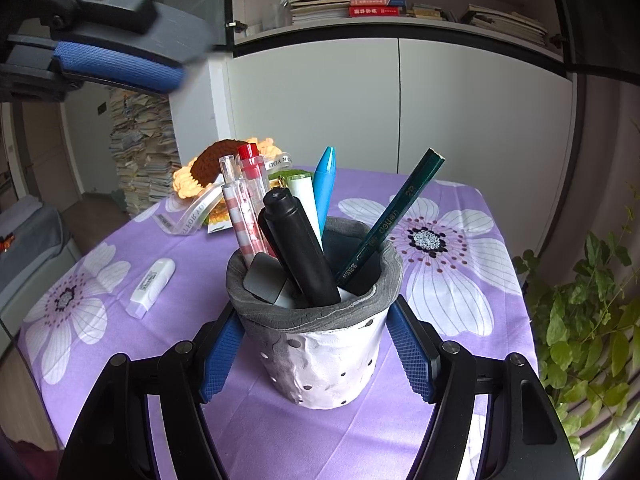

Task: Organize stationery
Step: 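Lower the left gripper and grasp the large white eraser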

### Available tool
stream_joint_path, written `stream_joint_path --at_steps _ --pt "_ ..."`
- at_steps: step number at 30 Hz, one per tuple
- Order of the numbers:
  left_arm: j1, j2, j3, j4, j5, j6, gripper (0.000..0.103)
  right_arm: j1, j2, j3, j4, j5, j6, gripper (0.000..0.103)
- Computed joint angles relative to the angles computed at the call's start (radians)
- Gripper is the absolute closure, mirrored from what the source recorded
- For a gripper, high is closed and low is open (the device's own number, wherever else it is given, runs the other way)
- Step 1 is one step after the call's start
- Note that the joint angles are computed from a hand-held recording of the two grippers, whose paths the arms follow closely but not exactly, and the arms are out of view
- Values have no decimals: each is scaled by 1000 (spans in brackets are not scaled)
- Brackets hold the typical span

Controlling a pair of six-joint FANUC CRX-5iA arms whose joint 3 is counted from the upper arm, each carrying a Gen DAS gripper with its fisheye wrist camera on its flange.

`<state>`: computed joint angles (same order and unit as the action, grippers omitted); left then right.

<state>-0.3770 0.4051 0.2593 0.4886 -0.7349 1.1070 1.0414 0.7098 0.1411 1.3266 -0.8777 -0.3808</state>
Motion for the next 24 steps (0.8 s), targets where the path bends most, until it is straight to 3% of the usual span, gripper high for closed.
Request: stream_joint_path --at_steps 1,3,6,9,14,19,24 --pt "8 -7 0 -47 19 45 47 0 1 1 0 0 0 32" --pt "27 -6 27 -194 33 203 46 0 0 0 0 0 1 32" --pt "51 51 116 -327 -74 356 46 0 0 0 0 -1 1 32" --pt "72 148 214 -322 -214 369 46 0 0 0 0 0 1 32" --pt "63 279 364 -399 -363 437 46 -1 -1 -1 1 1 -1 32" --pt "54 351 459 -460 -441 487 46 0 0 -1 0 1 -1 32" --pt "56 381 491 -469 -462 516 51 0 -1 -1 -1 0 0 32"
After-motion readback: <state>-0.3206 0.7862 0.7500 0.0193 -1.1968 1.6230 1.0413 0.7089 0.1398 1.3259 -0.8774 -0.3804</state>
